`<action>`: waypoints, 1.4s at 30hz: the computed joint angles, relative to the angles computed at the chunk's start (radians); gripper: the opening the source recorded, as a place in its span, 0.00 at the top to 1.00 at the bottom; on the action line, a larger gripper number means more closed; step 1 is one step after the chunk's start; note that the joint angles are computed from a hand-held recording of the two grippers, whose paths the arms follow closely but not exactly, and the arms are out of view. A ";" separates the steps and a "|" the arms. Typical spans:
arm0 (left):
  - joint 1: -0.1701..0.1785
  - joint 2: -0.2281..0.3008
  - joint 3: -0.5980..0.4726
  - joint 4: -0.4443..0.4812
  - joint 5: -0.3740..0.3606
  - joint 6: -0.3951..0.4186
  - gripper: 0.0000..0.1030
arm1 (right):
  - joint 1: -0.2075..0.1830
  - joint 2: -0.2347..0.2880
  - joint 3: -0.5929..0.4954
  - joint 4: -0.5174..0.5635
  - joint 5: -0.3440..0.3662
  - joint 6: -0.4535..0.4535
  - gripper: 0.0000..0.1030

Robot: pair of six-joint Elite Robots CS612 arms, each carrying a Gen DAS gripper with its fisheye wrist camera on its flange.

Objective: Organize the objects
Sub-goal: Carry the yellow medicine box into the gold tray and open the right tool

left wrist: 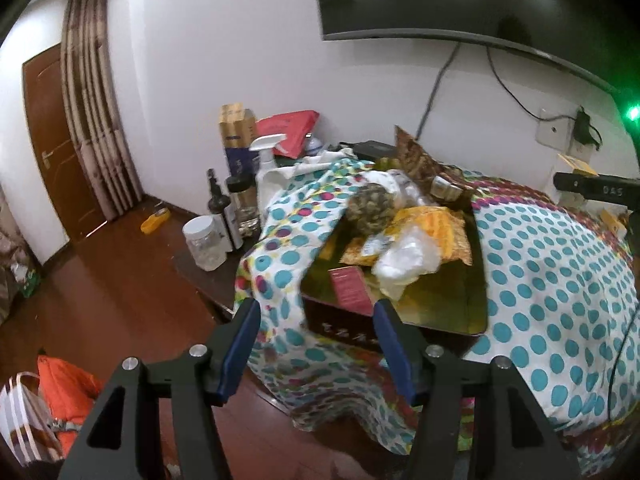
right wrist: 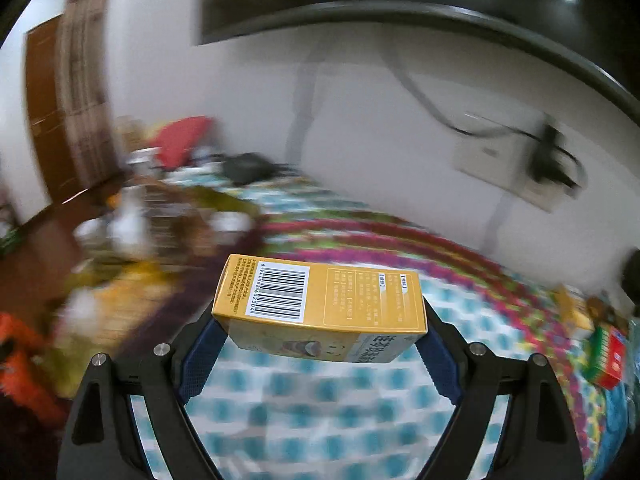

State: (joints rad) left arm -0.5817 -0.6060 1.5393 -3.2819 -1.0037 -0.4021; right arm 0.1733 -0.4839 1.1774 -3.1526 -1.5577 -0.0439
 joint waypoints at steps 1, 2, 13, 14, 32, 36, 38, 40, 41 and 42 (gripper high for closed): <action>0.002 -0.002 0.005 -0.001 0.003 -0.007 0.41 | 0.012 -0.005 -0.003 0.018 0.028 -0.011 0.16; 0.006 -0.006 0.013 -0.003 0.008 -0.017 0.41 | 0.023 -0.009 -0.010 0.049 0.045 -0.023 0.16; 0.034 -0.026 0.079 -0.034 0.048 -0.089 0.41 | 0.094 0.005 -0.130 0.475 0.218 -0.022 0.16; 0.037 -0.027 0.081 -0.030 0.040 -0.099 0.41 | 0.096 0.010 -0.142 0.501 0.216 -0.019 0.16; 0.064 -0.034 0.077 0.057 -0.045 -0.187 0.39 | 0.138 0.116 -0.345 0.716 0.047 0.004 0.16; 0.070 -0.034 0.070 0.067 -0.083 -0.196 0.39 | 0.148 0.122 -0.341 0.691 0.000 -0.027 0.15; 0.070 -0.034 0.064 0.074 -0.090 -0.202 0.39 | 0.149 0.122 -0.336 0.672 -0.002 -0.041 0.15; 0.070 -0.034 0.058 0.084 -0.097 -0.205 0.39 | 0.152 0.119 -0.330 0.654 -0.017 -0.048 0.14; 0.071 -0.033 0.053 0.089 -0.102 -0.204 0.39 | 0.151 0.117 -0.325 0.644 -0.016 -0.051 0.12; 0.071 -0.033 0.049 0.096 -0.104 -0.202 0.39 | 0.148 0.112 -0.315 0.627 0.001 -0.045 0.10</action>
